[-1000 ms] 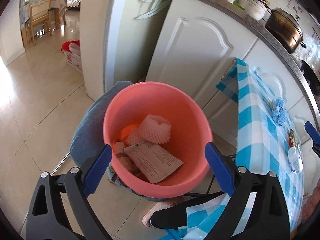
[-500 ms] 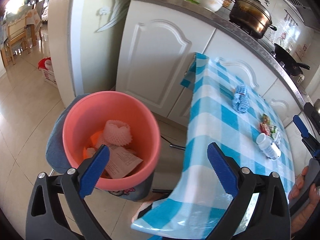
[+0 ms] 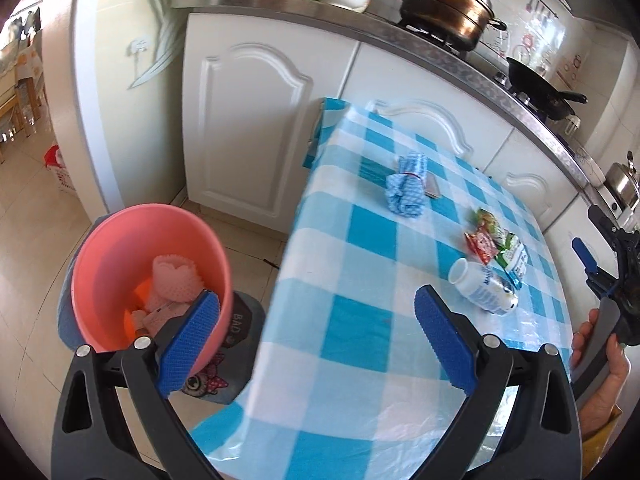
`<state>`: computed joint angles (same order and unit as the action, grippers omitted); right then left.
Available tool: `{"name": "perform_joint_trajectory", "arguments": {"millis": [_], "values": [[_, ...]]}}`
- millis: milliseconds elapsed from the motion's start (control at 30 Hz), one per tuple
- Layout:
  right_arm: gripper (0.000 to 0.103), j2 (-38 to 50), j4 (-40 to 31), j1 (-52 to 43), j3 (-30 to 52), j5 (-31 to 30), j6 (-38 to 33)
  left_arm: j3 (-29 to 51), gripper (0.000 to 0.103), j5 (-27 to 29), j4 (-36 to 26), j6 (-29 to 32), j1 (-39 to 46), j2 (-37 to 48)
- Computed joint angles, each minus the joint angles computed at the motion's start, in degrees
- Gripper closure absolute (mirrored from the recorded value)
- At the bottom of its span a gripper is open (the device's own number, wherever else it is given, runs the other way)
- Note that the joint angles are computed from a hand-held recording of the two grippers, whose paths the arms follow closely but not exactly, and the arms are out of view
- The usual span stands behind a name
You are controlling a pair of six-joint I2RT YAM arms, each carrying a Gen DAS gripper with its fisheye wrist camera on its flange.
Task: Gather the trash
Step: 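Move both open tools back over the table toward the cloth bundle and snack bag, then grasp the blue cloth bundle with the left tool while the right tool grasps the green snack bag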
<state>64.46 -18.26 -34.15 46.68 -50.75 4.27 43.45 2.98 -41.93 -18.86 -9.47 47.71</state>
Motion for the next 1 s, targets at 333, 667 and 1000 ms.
{"name": "perform_joint_trajectory", "arguments": {"millis": [333, 667, 1000], "values": [[0.005, 17.35, 1.11, -9.61, 9.45, -14.78, 1.29, 7.92, 0.004, -7.89, 5.88, -3.41, -13.10, 14.38], [0.005, 22.81, -10.01, 1.37, 17.60, -0.43, -14.07, 22.08, 0.004, -10.43, 12.73, 2.25, -17.26, 36.13], [0.005, 32.23, -10.49, 6.78, 25.51, 6.19, -14.77, 34.04, 0.004, -14.31, 12.82, 4.19, -17.17, 52.75]]}}
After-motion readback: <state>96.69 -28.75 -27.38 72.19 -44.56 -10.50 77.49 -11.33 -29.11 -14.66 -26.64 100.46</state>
